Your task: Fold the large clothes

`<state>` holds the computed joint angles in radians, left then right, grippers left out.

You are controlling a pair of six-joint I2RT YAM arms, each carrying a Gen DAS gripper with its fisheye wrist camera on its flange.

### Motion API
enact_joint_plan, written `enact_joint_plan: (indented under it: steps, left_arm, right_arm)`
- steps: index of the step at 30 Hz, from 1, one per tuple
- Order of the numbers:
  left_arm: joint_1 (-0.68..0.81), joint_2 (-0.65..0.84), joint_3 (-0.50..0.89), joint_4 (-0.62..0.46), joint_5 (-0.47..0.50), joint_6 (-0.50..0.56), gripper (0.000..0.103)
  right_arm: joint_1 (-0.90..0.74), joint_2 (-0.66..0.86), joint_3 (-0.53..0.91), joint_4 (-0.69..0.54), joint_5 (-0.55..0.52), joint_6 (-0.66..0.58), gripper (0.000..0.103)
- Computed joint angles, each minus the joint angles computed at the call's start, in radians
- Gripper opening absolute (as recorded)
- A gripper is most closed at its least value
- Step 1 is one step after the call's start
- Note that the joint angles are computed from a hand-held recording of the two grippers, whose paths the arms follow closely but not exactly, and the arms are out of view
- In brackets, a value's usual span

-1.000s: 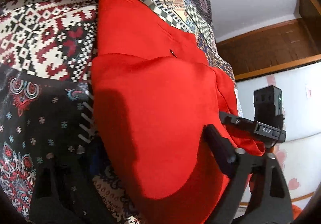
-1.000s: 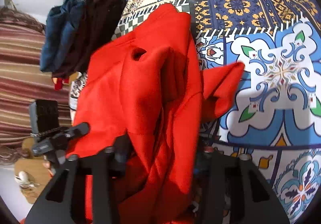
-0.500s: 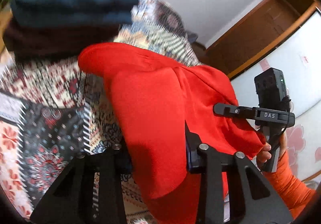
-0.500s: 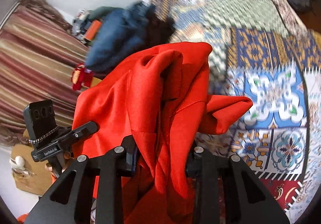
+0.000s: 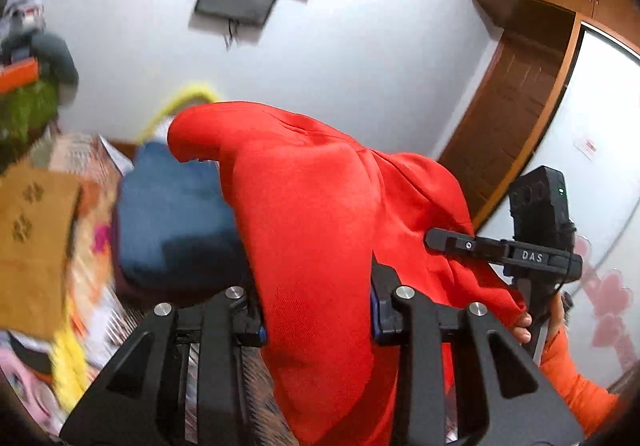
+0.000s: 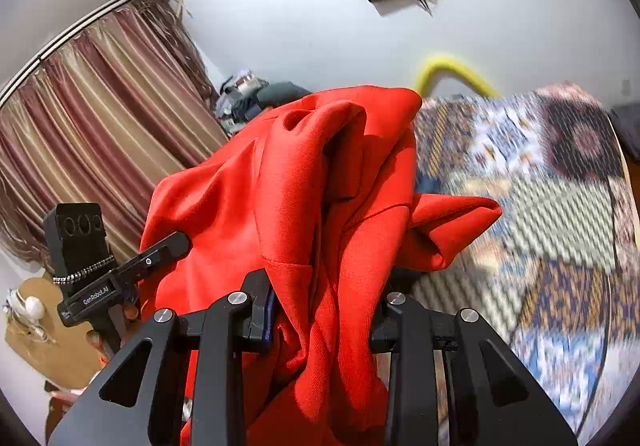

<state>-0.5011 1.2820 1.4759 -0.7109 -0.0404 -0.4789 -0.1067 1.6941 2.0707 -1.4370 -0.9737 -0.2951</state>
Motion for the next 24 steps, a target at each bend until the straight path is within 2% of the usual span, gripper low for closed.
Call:
enact_joint_plan:
  steps: [4, 7, 10, 12, 15, 17, 18, 20, 21, 24]
  left_arm:
    - [0.156, 0.094, 0.143, -0.024, 0.071, 0.102, 0.035]
    - [0.279, 0.195, 0.236, -0.006, 0.144, 0.176, 0.036]
    - [0.381, 0.307, 0.280, 0.035, 0.196, 0.245, 0.038]
    - [0.435, 0.402, 0.302, 0.046, 0.210, 0.280, 0.041]
    - [0.484, 0.598, 0.404, -0.017, 0.229, 0.287, 0.043]
    - [0.512, 0.716, 0.459, -0.077, 0.245, 0.281, 0.048]
    - [0.522, 0.761, 0.470, -0.091, 0.242, 0.272, 0.056]
    - [0.540, 0.753, 0.393, -0.022, 0.267, 0.252, 0.068]
    - [0.542, 0.730, 0.348, 0.017, 0.274, 0.246, 0.073]
    - [0.522, 0.668, 0.286, 0.036, 0.227, 0.250, 0.076]
  right_arm:
    - [0.124, 0.112, 0.118, 0.205, 0.058, 0.199, 0.027]
    - [0.185, 0.226, 0.208, 0.300, 0.099, 0.292, 0.028]
    - [0.233, 0.319, 0.247, 0.350, 0.154, 0.332, 0.028]
    - [0.262, 0.422, 0.305, 0.335, 0.194, 0.344, 0.028]
    - [0.296, 0.569, 0.377, 0.266, 0.291, 0.338, 0.029]
    - [0.308, 0.576, 0.284, 0.321, 0.358, 0.339, 0.038]
    - [0.308, 0.555, 0.232, 0.345, 0.376, 0.329, 0.042]
    - [0.306, 0.494, 0.132, 0.394, 0.408, 0.322, 0.055]
    - [0.306, 0.482, 0.128, 0.389, 0.420, 0.315, 0.058]
    - [0.312, 0.454, 0.159, 0.323, 0.488, 0.252, 0.061]
